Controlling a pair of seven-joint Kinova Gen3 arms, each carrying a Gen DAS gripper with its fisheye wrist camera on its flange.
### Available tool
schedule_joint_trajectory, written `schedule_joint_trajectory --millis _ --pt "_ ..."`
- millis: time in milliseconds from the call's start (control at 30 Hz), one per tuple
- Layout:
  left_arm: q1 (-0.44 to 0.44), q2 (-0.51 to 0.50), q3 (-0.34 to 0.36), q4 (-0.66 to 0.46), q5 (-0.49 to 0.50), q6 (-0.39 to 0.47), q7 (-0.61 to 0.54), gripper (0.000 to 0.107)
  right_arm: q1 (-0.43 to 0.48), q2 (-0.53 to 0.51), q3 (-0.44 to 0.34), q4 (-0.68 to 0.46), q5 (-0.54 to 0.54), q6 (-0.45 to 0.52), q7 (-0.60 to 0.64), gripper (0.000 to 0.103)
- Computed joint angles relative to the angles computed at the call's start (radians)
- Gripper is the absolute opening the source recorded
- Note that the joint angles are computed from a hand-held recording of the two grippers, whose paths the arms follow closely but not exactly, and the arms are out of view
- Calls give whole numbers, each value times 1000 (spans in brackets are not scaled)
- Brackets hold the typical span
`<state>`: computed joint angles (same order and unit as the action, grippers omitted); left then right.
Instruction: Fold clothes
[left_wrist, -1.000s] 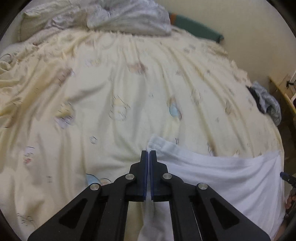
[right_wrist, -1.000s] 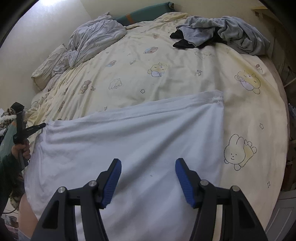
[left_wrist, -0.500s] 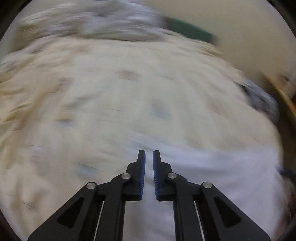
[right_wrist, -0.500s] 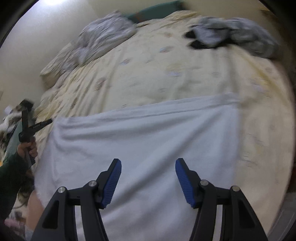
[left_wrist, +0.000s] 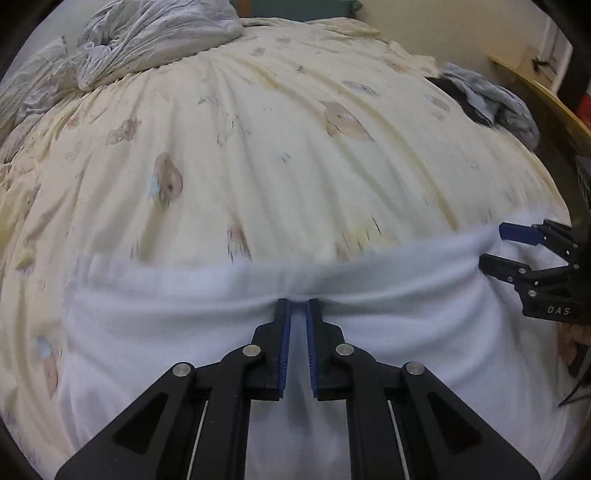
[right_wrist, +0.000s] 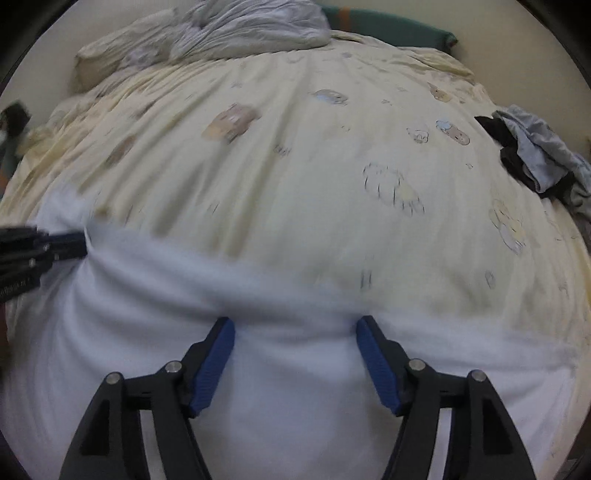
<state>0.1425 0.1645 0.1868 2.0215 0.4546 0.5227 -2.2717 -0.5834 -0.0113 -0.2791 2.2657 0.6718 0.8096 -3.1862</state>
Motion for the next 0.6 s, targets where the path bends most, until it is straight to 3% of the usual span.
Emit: schedule_joint_trajectory --millis 100,167,267,333,433,500,567,600 --pt "-14 -9 -11 2 70 -45 -22 10 117 19 -77 -28 38 11 7 69" --pt "-103 -21 26 -9 151 6 -89 10 210 -17 -148 -24 22 -10 32 69" --pt "-229 -37 95 -16 244 128 -211 10 349 -90 -252 -8 -79 -127 151 70" --pt "-241 -44 102 -15 241 175 -293 10 442 -106 -345 -7 -99 -196 232 70" --pt "-132 -35 6 -7 213 154 -318 10 580 -70 -456 -37 -99 -296 354 68" --pt "-96 -52 -55 10 244 151 -307 10 673 -11 -517 -65 -95 -364 435 57" --pt "-100 -64 -82 16 264 158 -277 10 765 59 -605 -107 -86 -374 517 41" --pt "-116 -76 -94 24 290 182 -277 10 804 100 -651 -136 -85 -355 557 40"
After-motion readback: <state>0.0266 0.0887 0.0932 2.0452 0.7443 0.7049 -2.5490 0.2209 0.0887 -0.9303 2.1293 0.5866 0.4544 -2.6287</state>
